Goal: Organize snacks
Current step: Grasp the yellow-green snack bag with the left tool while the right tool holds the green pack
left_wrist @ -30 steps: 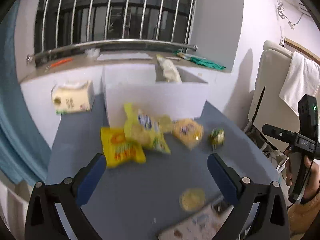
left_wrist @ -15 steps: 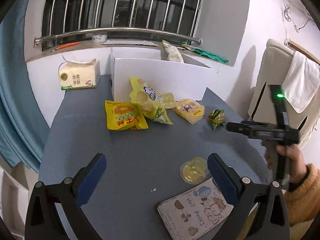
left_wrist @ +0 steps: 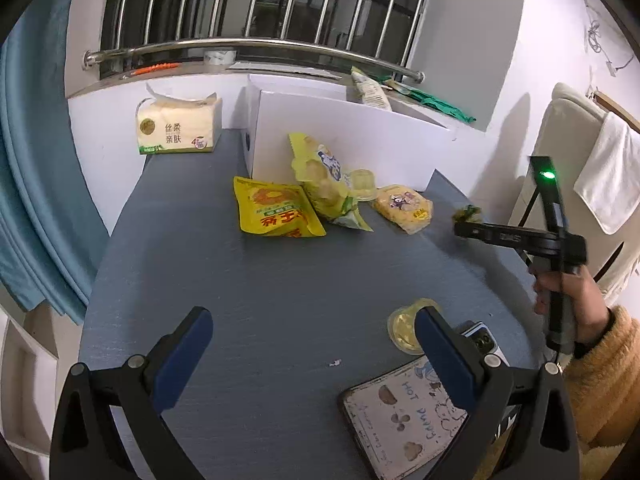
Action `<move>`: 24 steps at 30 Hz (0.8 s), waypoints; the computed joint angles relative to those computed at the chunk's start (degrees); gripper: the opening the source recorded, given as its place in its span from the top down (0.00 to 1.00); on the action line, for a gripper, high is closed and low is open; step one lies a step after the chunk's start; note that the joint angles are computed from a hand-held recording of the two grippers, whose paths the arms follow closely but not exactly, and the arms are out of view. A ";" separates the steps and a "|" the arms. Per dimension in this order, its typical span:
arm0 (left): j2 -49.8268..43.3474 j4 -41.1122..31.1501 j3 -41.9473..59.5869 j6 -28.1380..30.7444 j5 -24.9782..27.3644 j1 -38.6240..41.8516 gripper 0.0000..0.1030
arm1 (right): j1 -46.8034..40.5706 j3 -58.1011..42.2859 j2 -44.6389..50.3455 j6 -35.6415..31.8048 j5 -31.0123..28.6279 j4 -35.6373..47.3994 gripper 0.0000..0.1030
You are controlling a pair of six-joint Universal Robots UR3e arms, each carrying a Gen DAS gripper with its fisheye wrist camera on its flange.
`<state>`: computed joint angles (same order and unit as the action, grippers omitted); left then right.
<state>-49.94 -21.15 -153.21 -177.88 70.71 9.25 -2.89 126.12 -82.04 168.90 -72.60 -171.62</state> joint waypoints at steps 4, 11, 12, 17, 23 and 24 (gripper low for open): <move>-7.62 5.20 2.79 -0.75 0.01 -2.04 0.00 | -5.85 7.92 -10.01 -1.84 7.67 1.86 0.50; -31.56 12.26 19.44 -2.85 2.61 -8.88 0.00 | -14.30 18.75 -30.55 -6.95 17.68 12.54 0.50; -34.98 11.73 23.05 -3.26 3.56 -9.81 0.00 | -15.37 18.99 -31.72 -8.36 19.14 14.37 0.50; -49.48 5.76 39.42 -5.48 3.90 -10.40 0.00 | -20.46 22.03 -45.66 -12.84 22.44 26.86 0.50; -58.52 2.06 48.31 -9.17 0.42 -7.80 0.15 | -28.04 21.50 -55.82 -19.64 27.14 42.15 0.49; -58.63 2.03 48.55 -8.37 -0.11 -7.69 0.56 | -28.28 21.40 -55.79 -19.80 27.35 42.49 0.49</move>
